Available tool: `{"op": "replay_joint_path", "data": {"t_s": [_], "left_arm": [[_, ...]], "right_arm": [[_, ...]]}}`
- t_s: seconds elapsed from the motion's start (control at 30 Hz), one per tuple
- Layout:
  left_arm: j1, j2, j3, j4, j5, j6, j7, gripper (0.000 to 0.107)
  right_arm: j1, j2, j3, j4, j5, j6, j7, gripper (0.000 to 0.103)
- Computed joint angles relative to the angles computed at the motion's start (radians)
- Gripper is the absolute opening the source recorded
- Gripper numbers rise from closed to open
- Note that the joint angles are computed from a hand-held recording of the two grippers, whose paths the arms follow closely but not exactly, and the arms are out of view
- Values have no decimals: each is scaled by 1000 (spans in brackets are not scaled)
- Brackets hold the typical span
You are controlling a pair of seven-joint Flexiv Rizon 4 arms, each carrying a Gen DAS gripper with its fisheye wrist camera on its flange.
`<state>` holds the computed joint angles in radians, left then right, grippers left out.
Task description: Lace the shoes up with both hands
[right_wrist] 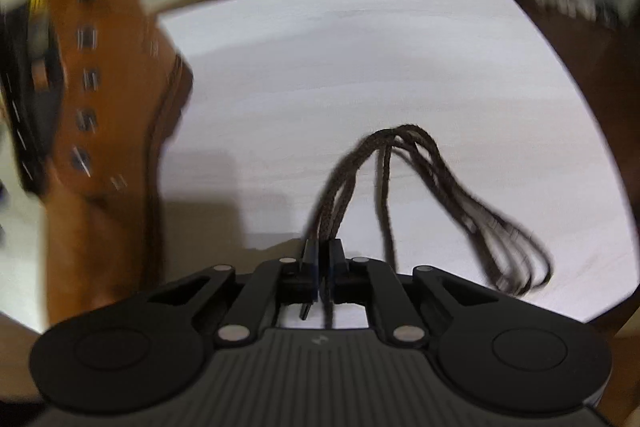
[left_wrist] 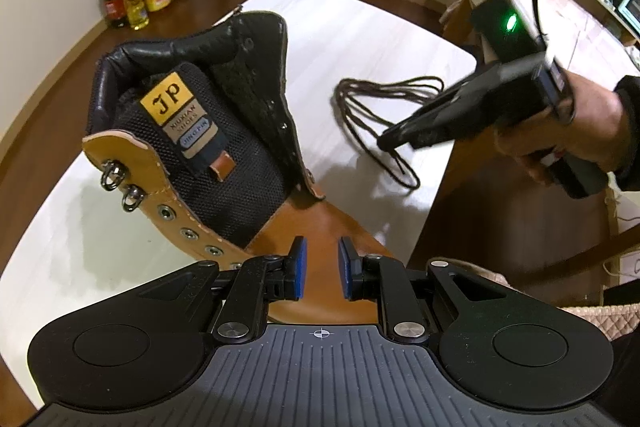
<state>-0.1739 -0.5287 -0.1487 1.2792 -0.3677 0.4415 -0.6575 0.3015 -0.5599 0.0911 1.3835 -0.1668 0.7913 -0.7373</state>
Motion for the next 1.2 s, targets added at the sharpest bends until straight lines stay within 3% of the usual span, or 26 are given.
{"op": "replay_joint_path", "data": {"t_s": [0.1,0.13,0.23,0.43,0.7,0.97,1.2], "left_arm": [[5,-11,-12,-15,-27,-23,-9,18],[6,-14,-17,-18,-40,-30,-11,18],[4,-19,-29,-16,-72,-23,-11,18],[-5,-30,-44,-3,-116,-10,-17,18],[-20,-74,-55,-34,-124,-30,-22,17],[-37,-116,-67,-77,-119,-35,2,17],[-40,-142,-80,-103,-130,-69,18,16]], "right_arm": [[-47,38,29,51,139,118,109,5],[-74,53,51,80,226,199,160,5],[-131,71,115,123,393,358,196,5],[-166,62,176,136,504,463,186,6],[-164,91,174,167,520,478,190,6],[-102,92,113,208,437,505,297,6],[-106,101,112,240,401,530,363,6]]}}
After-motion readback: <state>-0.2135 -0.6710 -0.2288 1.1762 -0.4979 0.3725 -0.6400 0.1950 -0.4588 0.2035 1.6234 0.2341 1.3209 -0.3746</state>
